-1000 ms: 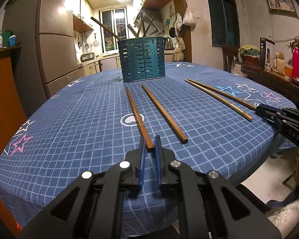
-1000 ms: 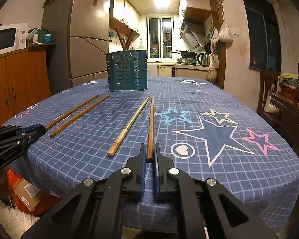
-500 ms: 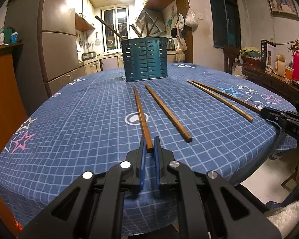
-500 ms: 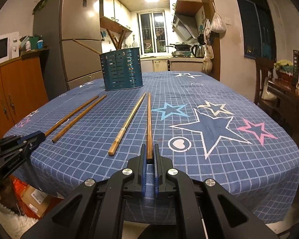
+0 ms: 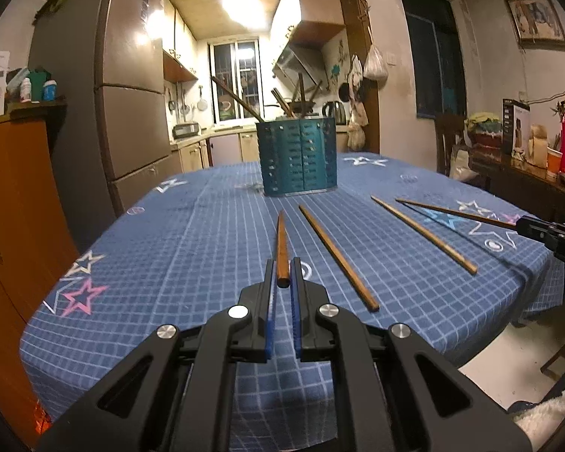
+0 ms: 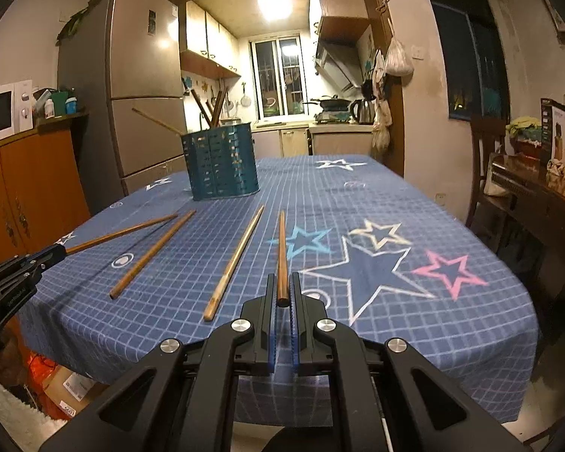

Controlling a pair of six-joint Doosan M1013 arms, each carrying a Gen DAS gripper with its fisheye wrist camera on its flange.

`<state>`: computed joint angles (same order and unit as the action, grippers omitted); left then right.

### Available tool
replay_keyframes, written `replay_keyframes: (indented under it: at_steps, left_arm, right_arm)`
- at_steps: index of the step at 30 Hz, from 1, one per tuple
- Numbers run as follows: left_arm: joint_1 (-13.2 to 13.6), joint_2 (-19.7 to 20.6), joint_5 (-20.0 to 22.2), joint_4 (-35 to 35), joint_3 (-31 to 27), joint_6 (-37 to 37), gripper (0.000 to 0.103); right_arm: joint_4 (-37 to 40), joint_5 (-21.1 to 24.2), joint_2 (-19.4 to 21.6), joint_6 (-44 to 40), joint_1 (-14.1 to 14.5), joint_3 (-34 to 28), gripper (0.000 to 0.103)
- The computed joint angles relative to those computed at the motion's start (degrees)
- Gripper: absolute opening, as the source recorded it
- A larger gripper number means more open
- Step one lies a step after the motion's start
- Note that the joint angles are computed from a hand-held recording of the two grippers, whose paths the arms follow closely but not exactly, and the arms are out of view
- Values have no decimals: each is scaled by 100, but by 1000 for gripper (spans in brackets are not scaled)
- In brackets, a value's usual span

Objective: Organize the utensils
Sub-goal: 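Lift the left gripper's chopstick toward the teal holder while the right gripper carries its chopstick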

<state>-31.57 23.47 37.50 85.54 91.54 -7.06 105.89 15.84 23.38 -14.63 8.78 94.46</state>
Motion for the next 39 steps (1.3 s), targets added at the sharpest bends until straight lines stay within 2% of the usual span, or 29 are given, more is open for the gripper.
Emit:
replay_keyframes:
  at_steps: [10,20,24,30,36,39]
  left_arm:
    - [-43,-174,164,393,-5,-260,6]
    - [83,-368,-131,204,-226,-184,6]
    - [177,-395,-284,-116,-393,-16,6]
    - [360,-389,-526,-1010,-763,669,6]
    - [522,-320,-708,-1936,-1145,1490,6]
    - [551,-240,-649,-2331,-1355,1961,5]
  right_arm:
    - [564,95,-223,-723,-56,26,7]
    - [930,304,-366,-1369,-98,-152,7]
    - [457,309,-335,-975,-115,-370,7]
    - [-417,286,-249,-242,-119,-777,7]
    - [-2009,428,-68,1213,-113,-1305,7]
    - [-2809,537,39,2027,-99,-1591,7]
